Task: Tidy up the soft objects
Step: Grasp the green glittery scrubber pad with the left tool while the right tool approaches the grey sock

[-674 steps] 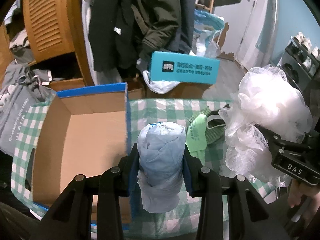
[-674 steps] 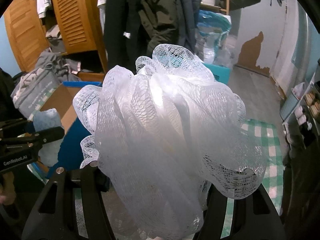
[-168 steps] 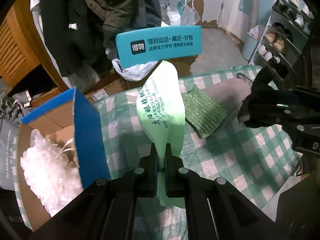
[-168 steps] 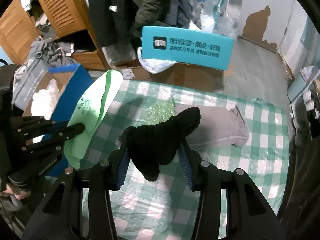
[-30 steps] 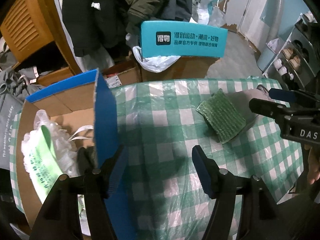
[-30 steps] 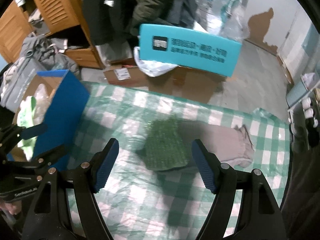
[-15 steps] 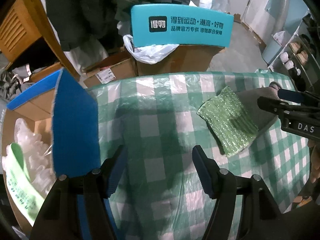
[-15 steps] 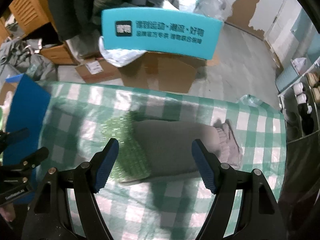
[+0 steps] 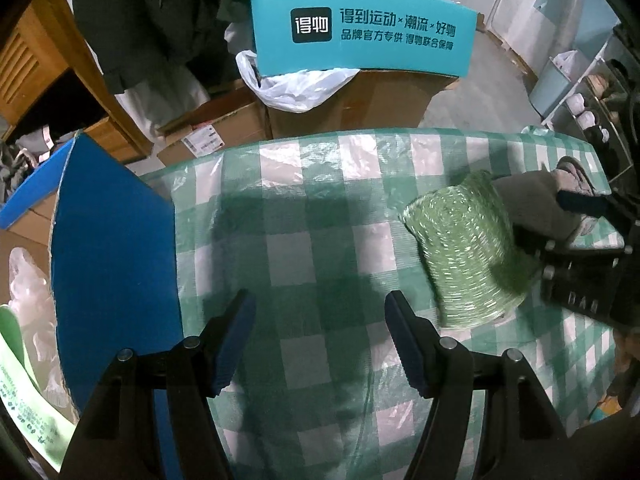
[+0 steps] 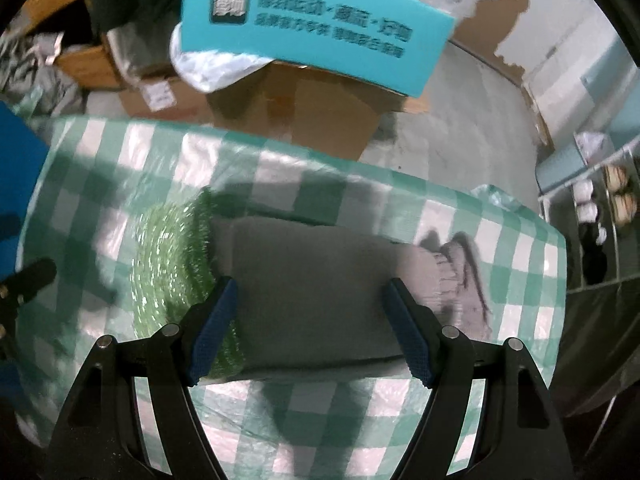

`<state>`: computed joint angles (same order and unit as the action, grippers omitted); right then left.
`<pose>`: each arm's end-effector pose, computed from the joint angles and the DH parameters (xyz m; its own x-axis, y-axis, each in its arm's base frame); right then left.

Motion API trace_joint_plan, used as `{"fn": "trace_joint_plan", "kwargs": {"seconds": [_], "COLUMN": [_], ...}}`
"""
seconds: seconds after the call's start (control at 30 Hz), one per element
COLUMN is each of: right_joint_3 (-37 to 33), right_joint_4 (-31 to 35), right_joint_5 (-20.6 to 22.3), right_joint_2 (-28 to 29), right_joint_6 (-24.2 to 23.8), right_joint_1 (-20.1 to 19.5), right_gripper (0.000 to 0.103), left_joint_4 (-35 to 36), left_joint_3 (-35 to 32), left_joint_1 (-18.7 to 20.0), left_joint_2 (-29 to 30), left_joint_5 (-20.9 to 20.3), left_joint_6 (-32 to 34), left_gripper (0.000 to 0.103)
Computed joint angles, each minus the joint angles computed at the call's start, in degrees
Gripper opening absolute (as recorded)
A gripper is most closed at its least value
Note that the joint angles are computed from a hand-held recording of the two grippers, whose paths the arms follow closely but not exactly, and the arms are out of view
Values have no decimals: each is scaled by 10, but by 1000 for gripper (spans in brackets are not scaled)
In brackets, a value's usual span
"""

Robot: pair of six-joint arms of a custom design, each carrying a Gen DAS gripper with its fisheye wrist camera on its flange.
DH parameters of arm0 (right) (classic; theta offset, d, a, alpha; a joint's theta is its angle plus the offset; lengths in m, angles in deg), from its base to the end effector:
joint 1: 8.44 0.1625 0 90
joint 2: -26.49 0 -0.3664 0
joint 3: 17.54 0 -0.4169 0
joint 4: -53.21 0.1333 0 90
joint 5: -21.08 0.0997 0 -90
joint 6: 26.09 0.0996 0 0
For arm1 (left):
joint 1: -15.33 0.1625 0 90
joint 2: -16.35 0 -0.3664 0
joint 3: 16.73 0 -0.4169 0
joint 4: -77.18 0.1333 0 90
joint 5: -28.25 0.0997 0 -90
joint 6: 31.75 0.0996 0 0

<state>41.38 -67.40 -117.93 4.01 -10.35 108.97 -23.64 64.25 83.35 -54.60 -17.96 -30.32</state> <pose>0.4045 -0.6537 -0.0202 -0.6507 -0.1166 0.7503 -0.2924 0.9504 -0.1059 -0.0486 -0.6606 0.3657 -0.6634 0.2844 -0.6921 0.3909 0.9204 0.0035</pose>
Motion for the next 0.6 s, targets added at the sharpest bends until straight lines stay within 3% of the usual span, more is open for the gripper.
{"fn": "trace_joint_plan", "kwargs": {"seconds": [0.17,0.6], "right_joint_3": [-25,35], "right_joint_4": [62,60], "right_joint_5": [31,143], "right_joint_2": [16,-14], "right_joint_6": [6,65], "right_joint_1": [0,3], "right_gripper": [81,83], "left_joint_4": [4,43], "left_joint_3": [3,31], "left_joint_1": [3,-3], "left_joint_2": [-3,-33], "left_joint_5": [2,-4], "left_joint_6": [2,-3], "left_gripper": [71,72]}}
